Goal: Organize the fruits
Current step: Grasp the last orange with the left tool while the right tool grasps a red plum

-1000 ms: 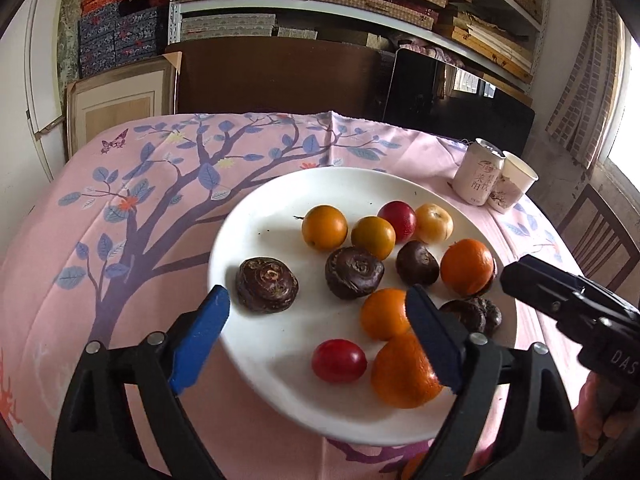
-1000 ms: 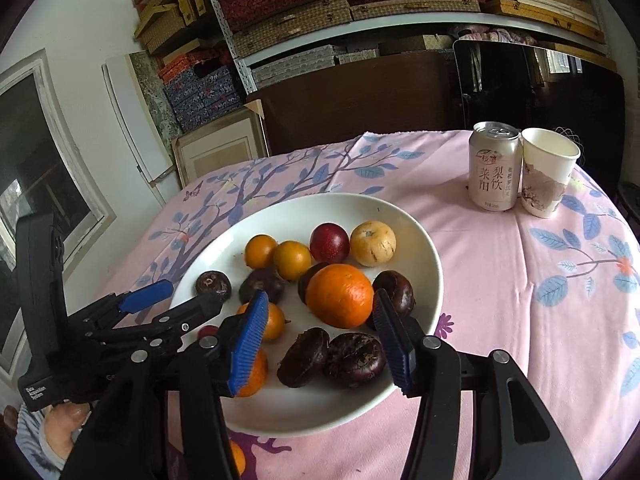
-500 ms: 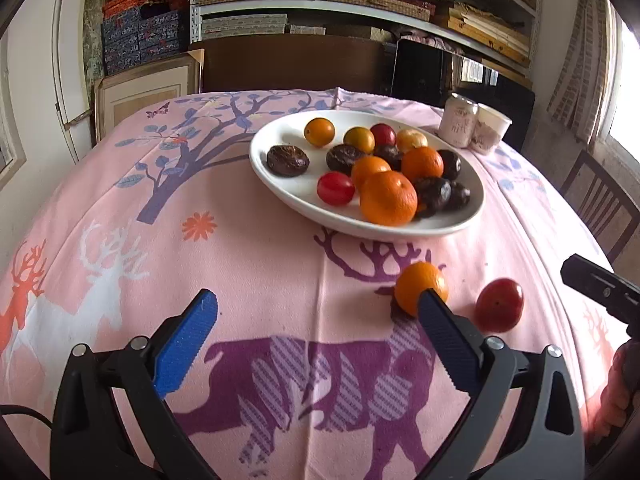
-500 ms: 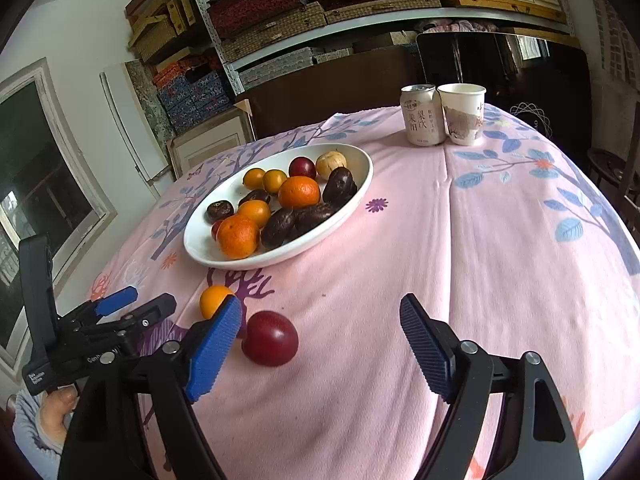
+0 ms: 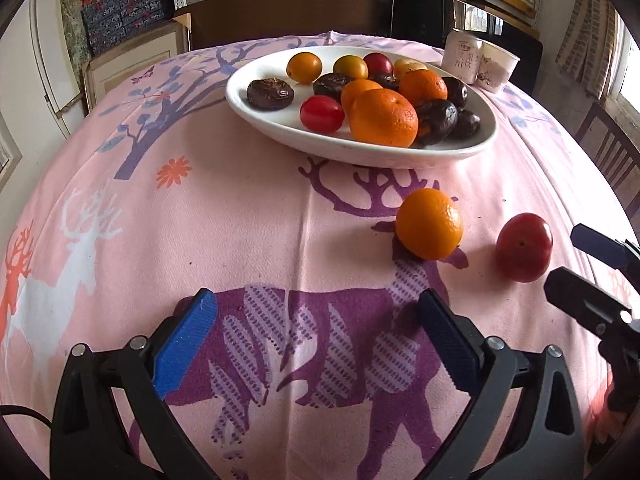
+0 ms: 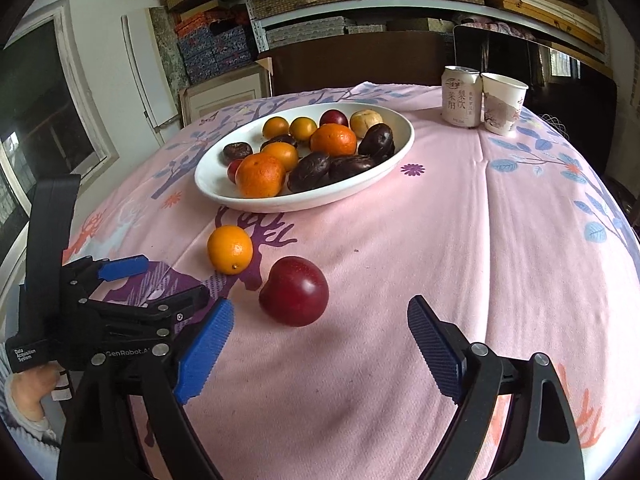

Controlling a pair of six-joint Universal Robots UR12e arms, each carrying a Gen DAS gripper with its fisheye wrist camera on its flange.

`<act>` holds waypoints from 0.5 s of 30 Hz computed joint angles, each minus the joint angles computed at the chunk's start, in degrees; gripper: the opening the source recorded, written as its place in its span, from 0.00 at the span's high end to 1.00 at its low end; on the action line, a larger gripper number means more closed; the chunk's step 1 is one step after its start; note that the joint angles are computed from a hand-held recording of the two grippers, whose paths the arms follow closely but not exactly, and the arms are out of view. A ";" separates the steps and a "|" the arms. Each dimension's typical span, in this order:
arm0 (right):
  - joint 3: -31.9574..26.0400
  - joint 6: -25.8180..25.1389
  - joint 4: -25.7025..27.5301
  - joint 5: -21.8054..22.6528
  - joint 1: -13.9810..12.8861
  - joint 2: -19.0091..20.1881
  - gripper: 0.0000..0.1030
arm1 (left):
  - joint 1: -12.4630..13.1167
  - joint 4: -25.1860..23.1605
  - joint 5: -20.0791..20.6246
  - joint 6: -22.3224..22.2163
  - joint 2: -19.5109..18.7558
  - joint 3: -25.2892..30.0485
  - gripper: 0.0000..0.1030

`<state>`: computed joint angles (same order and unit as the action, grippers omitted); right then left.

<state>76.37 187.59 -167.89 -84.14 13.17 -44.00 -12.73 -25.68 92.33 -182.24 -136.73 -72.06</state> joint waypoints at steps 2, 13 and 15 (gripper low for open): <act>-1.34 -0.36 1.84 -0.43 0.27 0.62 0.13 | -0.16 -0.16 0.60 0.24 -0.06 0.07 0.04; -3.05 -0.11 4.39 0.33 -0.17 1.52 0.37 | -0.11 -0.25 0.35 0.12 -0.08 0.14 0.04; -3.70 -1.33 6.10 1.81 -0.12 1.79 0.43 | -0.11 -0.24 0.35 0.12 -0.08 0.14 0.04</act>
